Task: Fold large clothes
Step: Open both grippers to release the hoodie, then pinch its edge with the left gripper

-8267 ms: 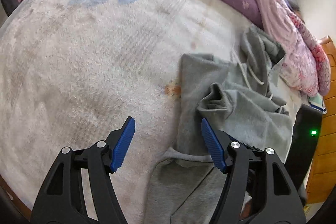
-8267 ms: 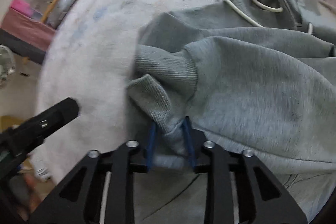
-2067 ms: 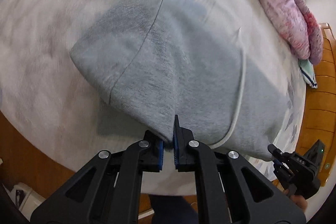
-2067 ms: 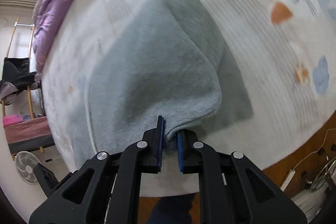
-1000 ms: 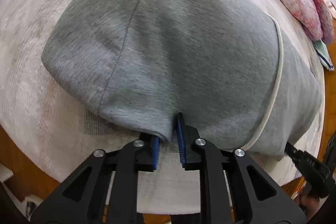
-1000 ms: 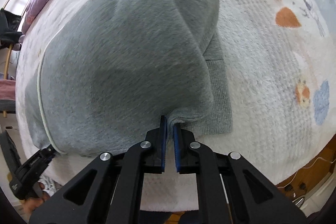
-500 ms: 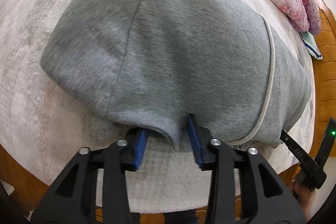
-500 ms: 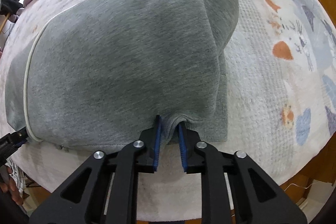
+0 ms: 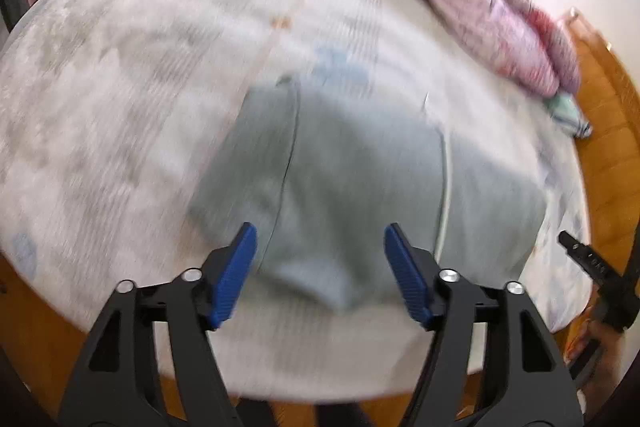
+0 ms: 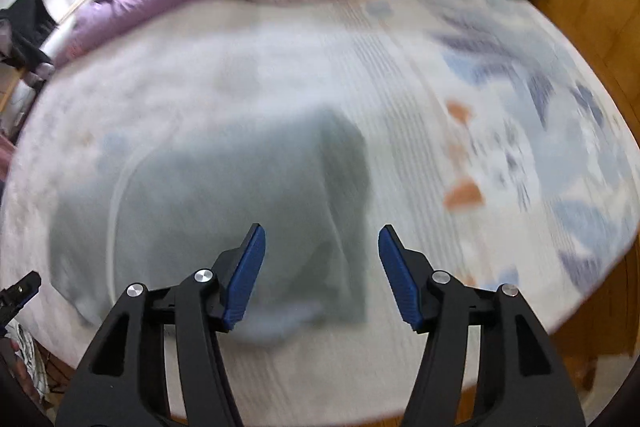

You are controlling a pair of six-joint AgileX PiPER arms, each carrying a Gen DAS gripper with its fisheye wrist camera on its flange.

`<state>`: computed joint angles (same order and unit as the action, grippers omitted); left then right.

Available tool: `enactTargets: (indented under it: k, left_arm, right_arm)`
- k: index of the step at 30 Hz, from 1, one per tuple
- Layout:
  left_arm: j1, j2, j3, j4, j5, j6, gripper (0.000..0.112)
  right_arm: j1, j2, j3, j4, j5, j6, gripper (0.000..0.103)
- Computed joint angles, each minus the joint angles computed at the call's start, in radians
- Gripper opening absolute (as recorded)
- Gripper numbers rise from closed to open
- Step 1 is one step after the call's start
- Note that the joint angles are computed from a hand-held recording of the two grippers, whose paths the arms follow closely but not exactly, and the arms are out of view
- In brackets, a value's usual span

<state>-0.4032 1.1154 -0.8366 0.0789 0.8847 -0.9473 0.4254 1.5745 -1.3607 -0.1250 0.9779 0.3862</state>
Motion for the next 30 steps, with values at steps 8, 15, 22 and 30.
enactTargets:
  k: [8, 15, 22, 30]
  left_arm:
    - [0.130, 0.392, -0.109, -0.136, -0.193, 0.228, 0.073]
    - [0.185, 0.441, -0.075, -0.281, -0.265, 0.380, 0.077]
    - [0.295, 0.200, 0.087, -0.362, -0.281, 0.392, 0.077]
    - [0.412, 0.044, 0.332, -0.529, -0.285, 0.443, 0.077]
  right_arm:
    - [-0.022, 0.319, -0.151, 0.026, -0.039, -0.131, 0.003]
    - [-0.131, 0.398, -0.131, 0.107, -0.017, -0.224, 0.000]
    - [0.008, 0.298, -0.234, 0.028, 0.049, -0.185, 0.002]
    - [0.185, 0.463, -0.490, 0.224, 0.146, -0.238, 0.002]
